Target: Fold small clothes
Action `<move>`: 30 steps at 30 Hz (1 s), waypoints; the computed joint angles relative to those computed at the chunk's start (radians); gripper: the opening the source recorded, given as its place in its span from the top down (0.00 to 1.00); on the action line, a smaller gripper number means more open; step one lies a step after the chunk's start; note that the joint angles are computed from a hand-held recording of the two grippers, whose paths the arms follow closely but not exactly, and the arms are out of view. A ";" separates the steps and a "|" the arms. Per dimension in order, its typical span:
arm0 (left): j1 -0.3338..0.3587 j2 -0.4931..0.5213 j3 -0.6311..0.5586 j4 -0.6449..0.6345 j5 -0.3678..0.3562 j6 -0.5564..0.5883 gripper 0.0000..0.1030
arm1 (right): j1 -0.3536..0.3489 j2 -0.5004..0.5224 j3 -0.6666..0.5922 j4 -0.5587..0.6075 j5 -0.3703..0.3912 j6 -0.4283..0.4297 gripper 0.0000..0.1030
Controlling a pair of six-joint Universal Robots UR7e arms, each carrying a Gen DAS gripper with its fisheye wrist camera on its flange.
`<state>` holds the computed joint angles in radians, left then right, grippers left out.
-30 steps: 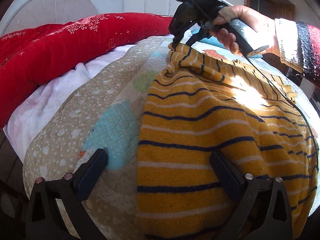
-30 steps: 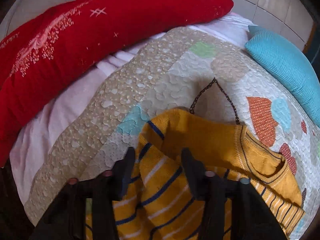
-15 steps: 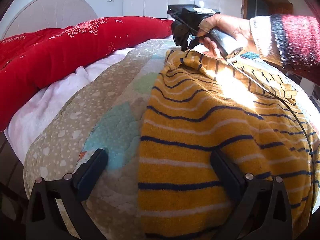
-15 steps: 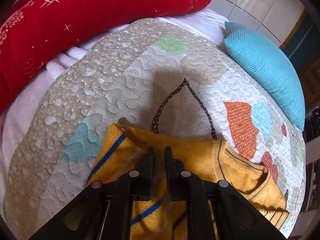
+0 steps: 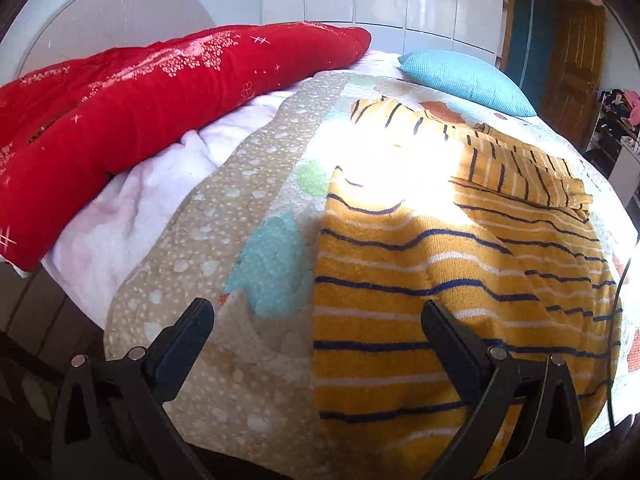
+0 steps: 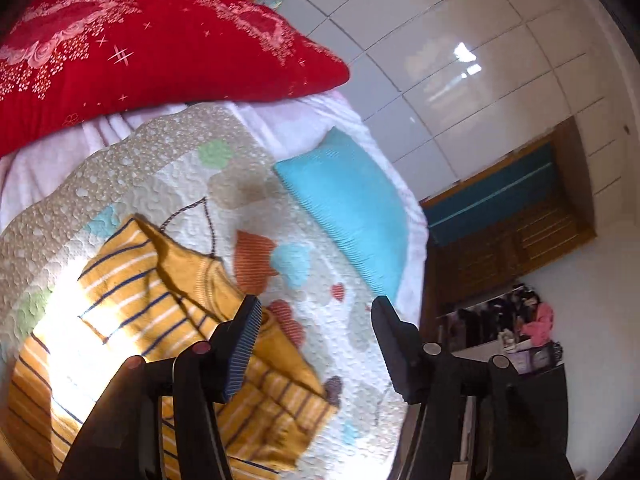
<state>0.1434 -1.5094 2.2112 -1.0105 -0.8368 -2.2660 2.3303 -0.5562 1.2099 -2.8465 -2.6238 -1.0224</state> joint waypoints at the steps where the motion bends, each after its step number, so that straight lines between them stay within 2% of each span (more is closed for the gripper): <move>1: -0.005 0.015 -0.019 0.029 -0.010 -0.014 0.00 | 0.003 -0.015 -0.012 -0.004 -0.011 -0.010 0.39; 5: -0.016 0.026 -0.054 0.088 -0.036 -0.049 0.00 | -0.003 -0.094 -0.035 0.073 -0.042 0.071 0.33; 8: -0.002 0.014 -0.060 0.066 -0.041 -0.033 0.00 | -0.027 -0.163 -0.016 0.115 -0.060 0.120 0.29; 11: 0.010 -0.003 -0.053 0.021 -0.035 -0.023 0.00 | -0.058 -0.224 0.025 0.123 -0.114 0.137 0.29; 12: 0.012 -0.012 -0.047 0.003 -0.030 -0.018 0.00 | -0.070 -0.266 0.064 0.155 -0.101 0.174 0.29; 14: 0.008 -0.028 -0.035 -0.014 -0.017 -0.030 0.00 | -0.106 -0.406 0.188 0.297 0.019 0.343 0.23; 16: 0.003 -0.040 -0.024 -0.019 -0.013 -0.036 0.00 | -0.166 -0.563 0.334 0.416 0.190 0.508 0.22; 17: 0.000 -0.048 -0.018 -0.022 -0.011 -0.035 0.00 | -0.208 -0.637 0.417 0.438 0.277 0.555 0.22; 19: -0.003 -0.071 -0.004 -0.026 -0.016 -0.036 0.00 | -0.309 -0.766 0.589 0.401 0.422 0.570 0.22; 22: -0.013 -0.130 0.023 -0.034 -0.026 -0.054 0.00 | -0.477 -0.906 0.827 0.292 0.554 0.574 0.26; 23: -0.017 -0.154 0.035 -0.037 -0.032 -0.069 0.00 | -0.540 -0.949 0.884 0.304 0.622 0.588 0.31; 26: -0.037 -0.231 0.077 -0.062 -0.051 -0.114 0.00 | -0.719 -1.063 1.027 0.364 0.844 0.603 0.34; 28: -0.056 -0.290 0.114 -0.104 -0.063 -0.134 0.04 | -0.811 -1.118 1.100 0.404 0.966 0.592 0.36; 30: -0.073 -0.327 0.141 -0.143 -0.074 -0.142 0.09 | -0.874 -1.178 1.170 0.426 1.075 0.576 0.36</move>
<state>0.0706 -1.8361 2.3526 -1.1535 -0.9111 -2.4078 1.4558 -1.7338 2.3796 -2.4206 -1.5485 -0.4469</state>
